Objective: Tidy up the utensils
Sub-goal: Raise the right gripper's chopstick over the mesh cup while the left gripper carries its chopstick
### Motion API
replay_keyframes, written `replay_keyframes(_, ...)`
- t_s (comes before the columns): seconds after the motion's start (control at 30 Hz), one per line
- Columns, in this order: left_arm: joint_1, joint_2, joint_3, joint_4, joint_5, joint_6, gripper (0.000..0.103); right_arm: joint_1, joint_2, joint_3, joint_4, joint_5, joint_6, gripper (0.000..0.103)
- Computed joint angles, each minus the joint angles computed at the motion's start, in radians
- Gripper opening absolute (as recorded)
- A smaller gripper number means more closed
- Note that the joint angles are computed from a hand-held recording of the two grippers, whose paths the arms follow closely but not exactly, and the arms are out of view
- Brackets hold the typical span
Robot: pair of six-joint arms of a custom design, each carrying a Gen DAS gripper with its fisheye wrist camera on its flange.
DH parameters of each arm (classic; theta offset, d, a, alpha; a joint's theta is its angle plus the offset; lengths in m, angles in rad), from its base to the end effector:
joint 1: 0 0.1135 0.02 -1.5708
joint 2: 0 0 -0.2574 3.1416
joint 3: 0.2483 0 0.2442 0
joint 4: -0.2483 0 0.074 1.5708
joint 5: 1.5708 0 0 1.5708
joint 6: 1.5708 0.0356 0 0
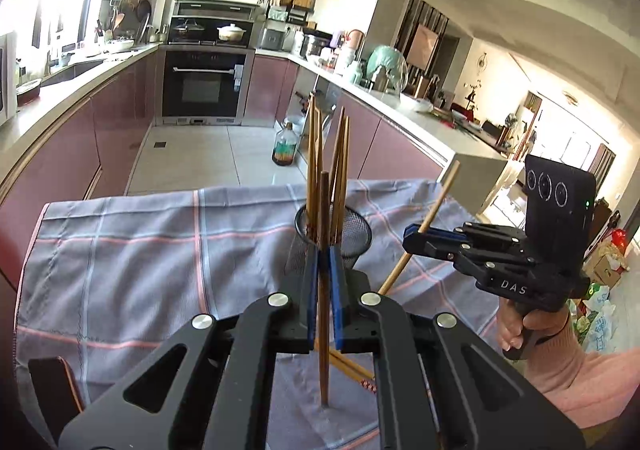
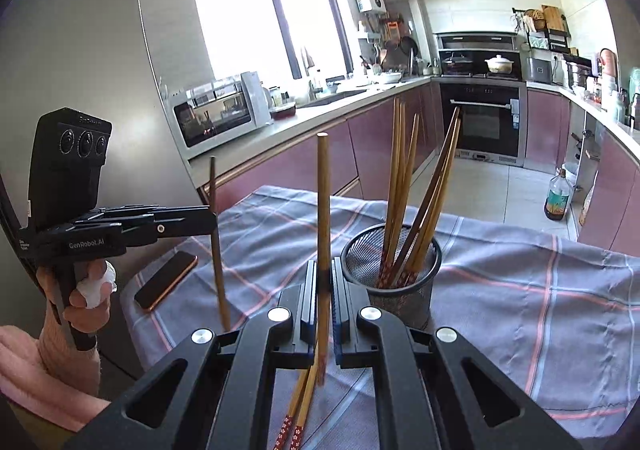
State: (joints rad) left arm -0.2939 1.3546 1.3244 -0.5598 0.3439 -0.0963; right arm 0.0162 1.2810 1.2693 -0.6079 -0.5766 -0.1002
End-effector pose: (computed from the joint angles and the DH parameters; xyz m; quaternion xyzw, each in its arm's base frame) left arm 0.2765 -0.0962 0.3579 0.1659 0.8569 -0.2380 0.4260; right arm 0.2680 0.0238 0.3571 -0.1795 0.8433 0.2341 0.4492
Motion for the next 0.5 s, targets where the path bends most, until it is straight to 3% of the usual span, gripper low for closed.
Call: replay_keyframes(0.5, 0.011, 0.095, 0.291, -0.047, 0.010, -0.040, 0.006, -0.046, 0.043, 0.168, -0.004, -0.002, 0.022, 0.005)
